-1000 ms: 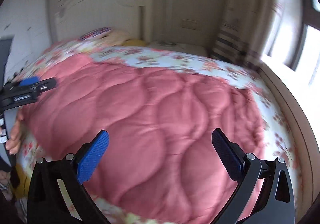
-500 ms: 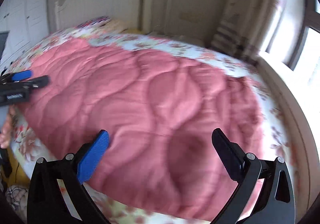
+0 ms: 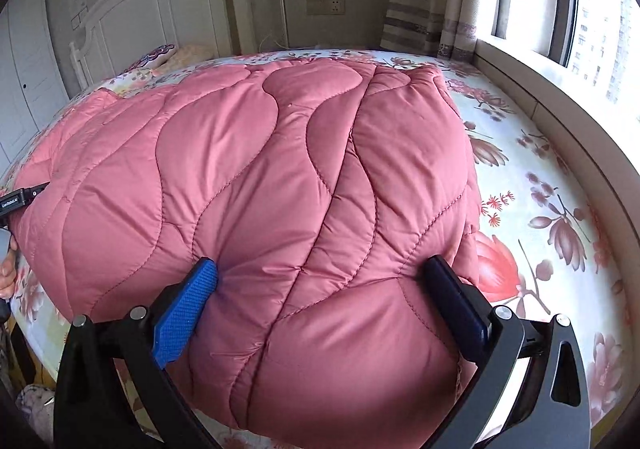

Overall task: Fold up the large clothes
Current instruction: 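Lift the folded end with both tools and fold it over again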

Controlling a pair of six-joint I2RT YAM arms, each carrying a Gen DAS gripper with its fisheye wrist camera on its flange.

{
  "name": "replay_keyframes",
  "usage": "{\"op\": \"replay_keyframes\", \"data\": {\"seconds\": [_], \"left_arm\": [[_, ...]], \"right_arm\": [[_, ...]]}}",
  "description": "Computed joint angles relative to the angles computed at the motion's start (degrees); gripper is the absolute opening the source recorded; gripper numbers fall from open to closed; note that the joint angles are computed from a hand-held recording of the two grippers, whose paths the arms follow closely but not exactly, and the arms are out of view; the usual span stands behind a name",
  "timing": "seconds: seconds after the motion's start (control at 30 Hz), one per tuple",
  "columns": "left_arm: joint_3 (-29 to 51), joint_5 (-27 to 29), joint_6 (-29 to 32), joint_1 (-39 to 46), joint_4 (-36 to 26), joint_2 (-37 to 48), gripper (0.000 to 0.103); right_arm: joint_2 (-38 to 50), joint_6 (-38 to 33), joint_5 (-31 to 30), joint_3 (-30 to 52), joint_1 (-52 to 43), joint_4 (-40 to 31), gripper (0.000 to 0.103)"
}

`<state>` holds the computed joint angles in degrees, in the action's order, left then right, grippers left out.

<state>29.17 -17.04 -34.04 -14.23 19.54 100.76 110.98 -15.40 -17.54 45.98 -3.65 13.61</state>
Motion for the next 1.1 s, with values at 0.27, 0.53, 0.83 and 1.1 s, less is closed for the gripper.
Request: {"op": "replay_keyframes", "data": {"seconds": [0.27,0.53,0.83,1.1], "left_arm": [[-0.20,-0.03,-0.14,-0.04,0.49,-0.01,0.101],[-0.39,0.04,-0.03,0.02,0.70,-0.08,0.101],[-0.17,0.30,0.82,-0.30,0.45,-0.10,0.101],[-0.16,0.43,0.83,-0.49,0.76,0.05,0.101]], "right_arm": [[-11.42,1.99,-20.21,-4.87,-10.72,-9.05,0.098],[-8.03,-6.71,-33.88,-7.67,-18.31,-25.19,0.098],[-2.33,26.29,-27.58,-9.83,-7.65,7.82,0.099],[1.97,43.32,-16.93,-10.10,0.67,25.58,0.076]]}}
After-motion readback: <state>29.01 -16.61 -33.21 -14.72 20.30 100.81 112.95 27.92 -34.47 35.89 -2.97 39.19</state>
